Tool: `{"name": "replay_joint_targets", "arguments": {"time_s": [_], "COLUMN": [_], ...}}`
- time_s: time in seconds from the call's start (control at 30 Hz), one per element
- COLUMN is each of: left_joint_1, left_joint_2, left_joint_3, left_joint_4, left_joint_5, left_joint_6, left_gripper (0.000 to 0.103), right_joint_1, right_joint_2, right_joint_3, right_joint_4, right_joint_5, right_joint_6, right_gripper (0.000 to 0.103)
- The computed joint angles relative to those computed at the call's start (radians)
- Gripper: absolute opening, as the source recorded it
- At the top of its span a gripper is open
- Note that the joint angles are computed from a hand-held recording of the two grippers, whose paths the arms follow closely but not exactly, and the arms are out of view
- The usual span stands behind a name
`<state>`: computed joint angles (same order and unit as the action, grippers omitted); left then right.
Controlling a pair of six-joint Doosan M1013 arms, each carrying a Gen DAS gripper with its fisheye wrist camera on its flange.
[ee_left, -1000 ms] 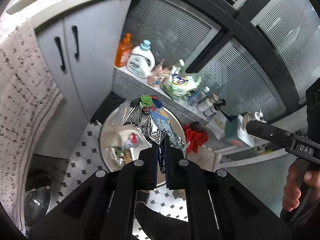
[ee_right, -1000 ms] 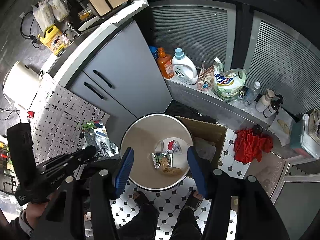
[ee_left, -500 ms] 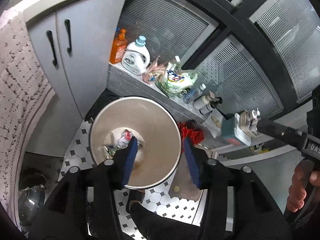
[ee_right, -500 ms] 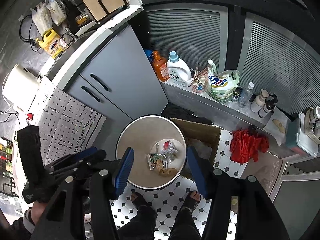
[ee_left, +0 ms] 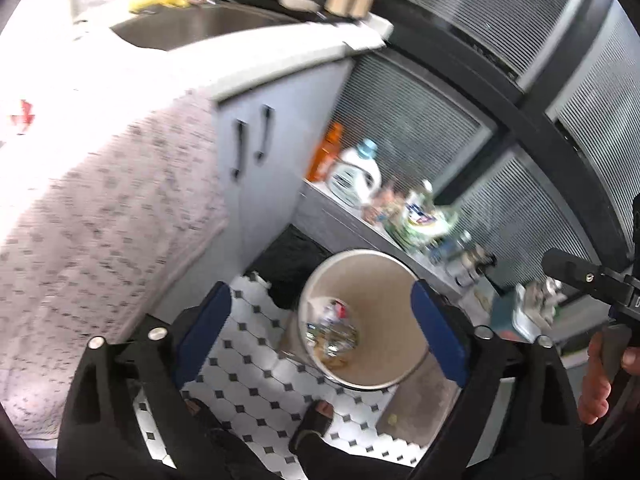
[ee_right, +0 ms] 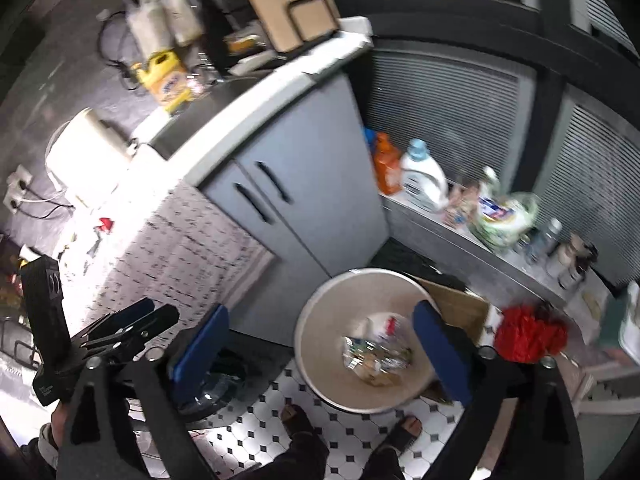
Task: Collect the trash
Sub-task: 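Raise both tools back up to the counter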
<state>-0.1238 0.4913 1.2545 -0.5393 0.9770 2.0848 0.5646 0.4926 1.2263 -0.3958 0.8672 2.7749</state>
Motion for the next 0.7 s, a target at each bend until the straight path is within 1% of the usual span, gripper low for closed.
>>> {"name": "replay_joint_targets", "arguments": {"time_s": [0.13, 0.2, 0.3, 0.43, 0.57, 0.67, 0.7], "left_joint_1": [0.042, 0.063, 0.095, 0.136, 0.171, 0.198, 0.207], "left_joint_2": [-0.008, -0.009, -0.011, -0.005, 0.006, 0.014, 0.017], "left_joint_3": [-0.005, -0.013, -0.024, -0.049, -0.076, -0.094, -0.101], "left_joint_4": [0.009, 0.020, 0.033, 0.045, 0.060, 0.075, 0.081], "left_joint_5": [-0.037, -0.054, -0.075, -0.091, -0.108, -0.128, -0.134], "left_joint_6": [-0.026, -0.047, -0.071, -0.091, -0.119, -0.154, -0.167], "left_gripper": [0.097, 0.097, 0.097, 0.097, 0.097, 0.097, 0.097], "right_joint_1": [0.013, 0.021, 0.039, 0.057, 0.066, 0.073, 0.076], "right_joint_2": [0.053, 0.085, 0.128, 0.197, 0.261, 0.327, 0.356], "right_joint_3": [-0.096, -0.152, -0.229, -0.356, -0.475, -0.600, -0.657], "right_joint_4": [-0.002, -0.009, -0.057, -0.085, -0.079, -0.069, -0.061], "right_joint_5": [0.004, 0.016, 0.030, 0.076, 0.099, 0.148, 0.171], "right_joint_6": [-0.048, -0.069, -0.064, -0.109, -0.164, -0.210, -0.231], "right_gripper": [0.095, 0.095, 0.095, 0.095, 0.096, 0.096, 0.096]}}
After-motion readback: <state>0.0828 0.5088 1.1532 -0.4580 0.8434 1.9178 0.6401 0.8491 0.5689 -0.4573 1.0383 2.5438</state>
